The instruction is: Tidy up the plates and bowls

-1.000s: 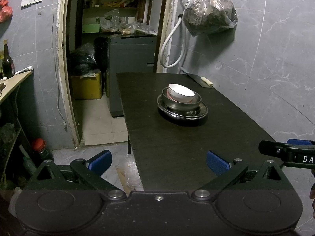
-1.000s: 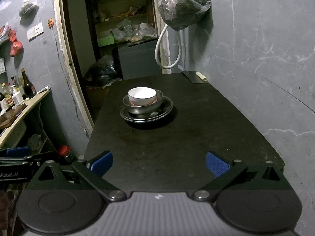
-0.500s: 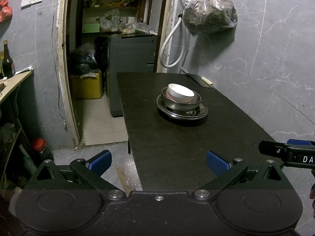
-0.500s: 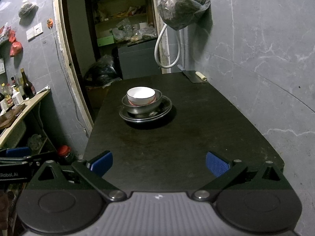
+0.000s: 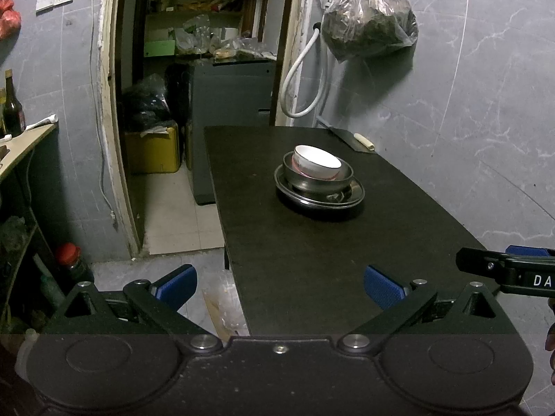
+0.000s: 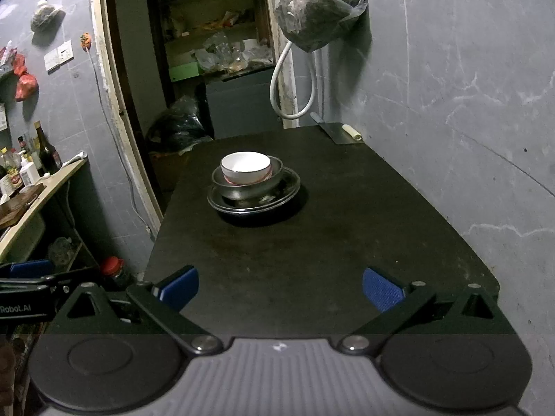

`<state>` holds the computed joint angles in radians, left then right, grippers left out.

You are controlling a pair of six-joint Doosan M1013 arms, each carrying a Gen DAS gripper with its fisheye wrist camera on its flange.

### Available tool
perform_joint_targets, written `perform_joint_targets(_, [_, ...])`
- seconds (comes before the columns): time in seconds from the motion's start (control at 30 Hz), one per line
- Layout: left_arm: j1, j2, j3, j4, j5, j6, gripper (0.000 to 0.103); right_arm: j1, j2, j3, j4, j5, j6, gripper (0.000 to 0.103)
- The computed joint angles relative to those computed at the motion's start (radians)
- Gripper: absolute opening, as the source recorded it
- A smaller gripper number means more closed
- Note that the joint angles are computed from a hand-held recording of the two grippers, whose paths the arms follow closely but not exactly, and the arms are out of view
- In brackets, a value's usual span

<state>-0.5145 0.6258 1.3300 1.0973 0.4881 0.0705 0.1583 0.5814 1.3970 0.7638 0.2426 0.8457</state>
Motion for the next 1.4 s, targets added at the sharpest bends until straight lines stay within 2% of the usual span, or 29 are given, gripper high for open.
perform_joint_targets(0.97, [0.001, 0.004, -0.002, -0.005, -0.001, 0.0, 0.102, 0.001, 0.001, -0.002, -0.01, 0.0, 0.011, 0.103])
perform_joint_targets(1.4, [0.016, 0.01, -0.01, -0.058, -0.011, 0.042, 0.102, 0.006, 0.011, -0.028, -0.122, 0.024, 0.118, 0.103])
